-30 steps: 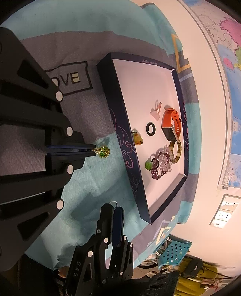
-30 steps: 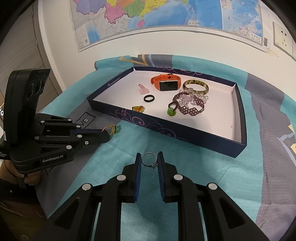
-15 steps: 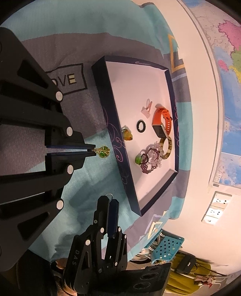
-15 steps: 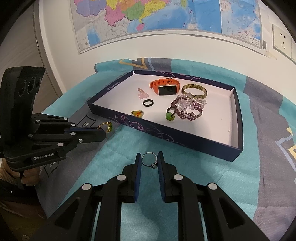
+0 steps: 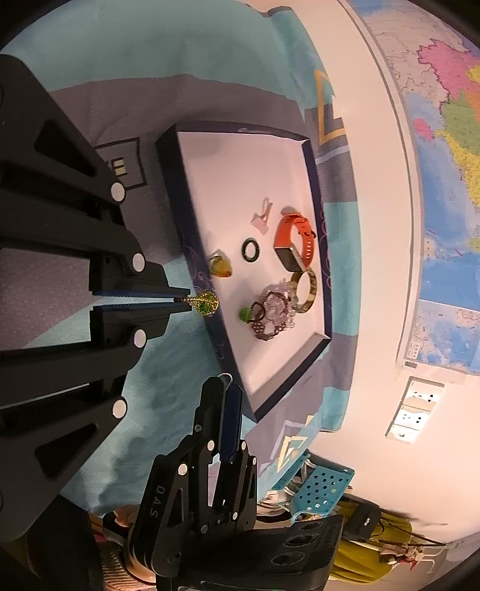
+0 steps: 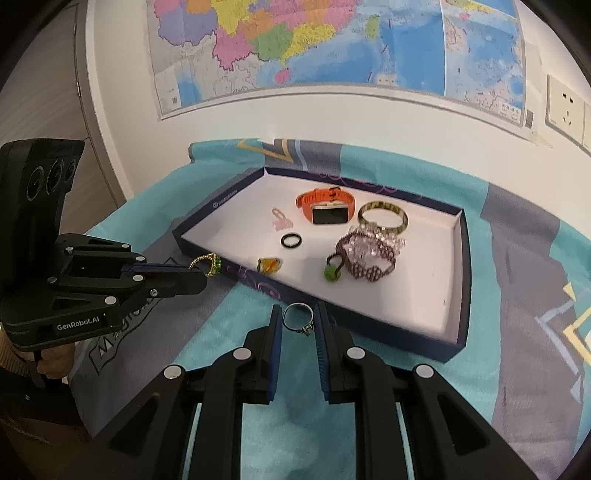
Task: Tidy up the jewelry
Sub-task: 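Carry green-stone ring and silver ring with both tools over the box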
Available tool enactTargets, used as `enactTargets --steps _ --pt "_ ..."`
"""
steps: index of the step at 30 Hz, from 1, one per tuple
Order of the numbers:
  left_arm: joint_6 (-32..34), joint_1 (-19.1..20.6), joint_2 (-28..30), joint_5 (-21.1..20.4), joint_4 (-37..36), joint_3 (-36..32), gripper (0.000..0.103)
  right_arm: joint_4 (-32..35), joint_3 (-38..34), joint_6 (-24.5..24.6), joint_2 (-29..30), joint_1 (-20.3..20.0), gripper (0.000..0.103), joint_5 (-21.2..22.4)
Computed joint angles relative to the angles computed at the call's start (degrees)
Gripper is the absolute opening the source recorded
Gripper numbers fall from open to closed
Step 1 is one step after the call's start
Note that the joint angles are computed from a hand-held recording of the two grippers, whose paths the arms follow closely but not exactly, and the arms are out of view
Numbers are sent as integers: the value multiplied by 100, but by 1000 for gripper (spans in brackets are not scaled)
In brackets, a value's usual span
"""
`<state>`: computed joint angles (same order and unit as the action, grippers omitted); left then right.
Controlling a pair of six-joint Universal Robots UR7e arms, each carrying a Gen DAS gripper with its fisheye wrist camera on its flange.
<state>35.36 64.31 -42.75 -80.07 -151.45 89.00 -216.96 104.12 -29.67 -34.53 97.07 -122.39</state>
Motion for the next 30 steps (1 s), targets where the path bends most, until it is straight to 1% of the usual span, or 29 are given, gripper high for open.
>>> enactTargets --steps 8,16,22,30 --pt "12 -48 122 -7 -86 -196 3 103 -176 -66 -61 -37 16 124" --pt "4 -69 268 13 -94 -409 3 330 -287 73 -148 -119 16 318" --pt "-6 -69 377 8 -42 -568 3 499 -418 127 -144 -164 16 376" --pt "-79 -58 536 62 28 -773 3 665 -655 170 -98 -201 16 340"
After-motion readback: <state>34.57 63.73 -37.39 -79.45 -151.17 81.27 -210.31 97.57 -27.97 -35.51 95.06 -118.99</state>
